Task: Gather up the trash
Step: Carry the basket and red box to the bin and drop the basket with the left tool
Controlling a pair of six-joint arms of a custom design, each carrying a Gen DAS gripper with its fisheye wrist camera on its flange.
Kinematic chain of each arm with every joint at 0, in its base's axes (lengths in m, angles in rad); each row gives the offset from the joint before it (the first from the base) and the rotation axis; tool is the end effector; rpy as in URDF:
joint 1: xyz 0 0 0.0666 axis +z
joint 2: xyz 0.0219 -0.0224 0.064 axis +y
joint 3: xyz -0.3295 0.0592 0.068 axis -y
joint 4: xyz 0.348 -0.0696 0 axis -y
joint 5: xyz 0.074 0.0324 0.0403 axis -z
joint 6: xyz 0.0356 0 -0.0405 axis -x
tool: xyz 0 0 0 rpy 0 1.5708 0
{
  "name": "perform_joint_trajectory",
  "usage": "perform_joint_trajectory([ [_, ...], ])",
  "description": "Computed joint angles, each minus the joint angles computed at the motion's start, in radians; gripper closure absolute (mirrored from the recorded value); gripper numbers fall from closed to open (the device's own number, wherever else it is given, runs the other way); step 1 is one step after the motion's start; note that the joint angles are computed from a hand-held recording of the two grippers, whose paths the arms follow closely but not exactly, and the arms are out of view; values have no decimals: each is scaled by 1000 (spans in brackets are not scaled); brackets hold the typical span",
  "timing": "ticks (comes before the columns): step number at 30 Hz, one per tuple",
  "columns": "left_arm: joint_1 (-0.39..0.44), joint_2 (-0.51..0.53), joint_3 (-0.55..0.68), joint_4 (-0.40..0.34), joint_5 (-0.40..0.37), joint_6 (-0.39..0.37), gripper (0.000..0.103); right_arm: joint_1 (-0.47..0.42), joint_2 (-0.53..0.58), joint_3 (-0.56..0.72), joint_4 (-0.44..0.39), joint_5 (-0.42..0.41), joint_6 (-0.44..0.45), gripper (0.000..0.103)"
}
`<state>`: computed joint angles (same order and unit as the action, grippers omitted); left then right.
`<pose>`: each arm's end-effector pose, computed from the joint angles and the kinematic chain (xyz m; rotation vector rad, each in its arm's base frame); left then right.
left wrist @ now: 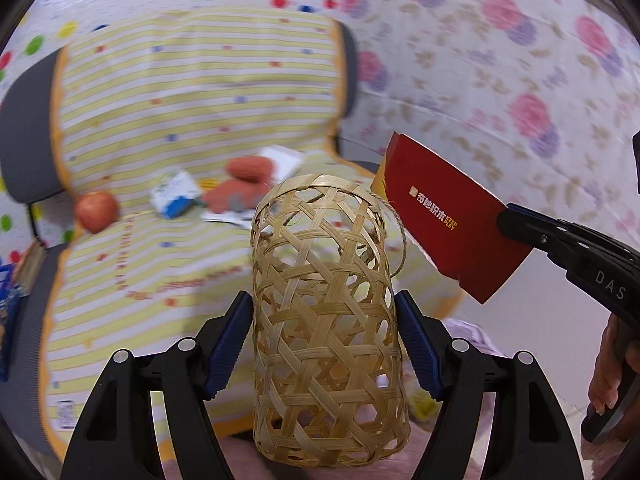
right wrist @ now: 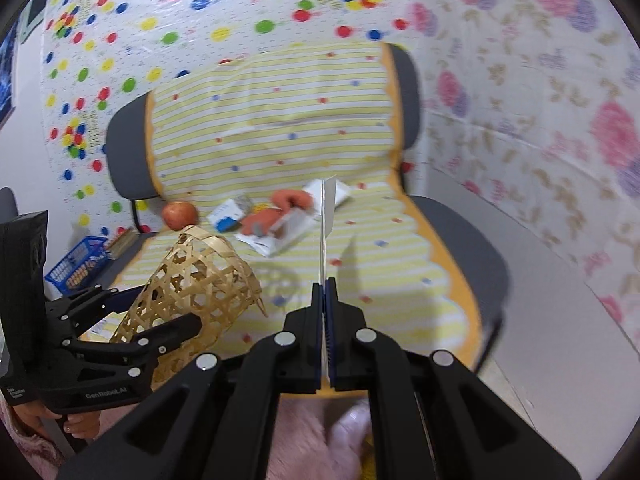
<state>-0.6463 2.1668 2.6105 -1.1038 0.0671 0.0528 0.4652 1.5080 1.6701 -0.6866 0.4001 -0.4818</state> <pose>0.5283 -0.4020 0.4472 0.6988 2.1579 -0.4518 0.4576 0.2137 0.4662 0.2555 2.0384 0.1684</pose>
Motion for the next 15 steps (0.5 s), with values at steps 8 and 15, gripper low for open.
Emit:
perform_joint_trajectory([
  [8,-70,7,-22,17,89,-61,31,46,-157,-180,-98,169,-138,101],
  [15,-115,31,-26,9,127,-116,31,64,-248,-311,-202,219,-308,101],
])
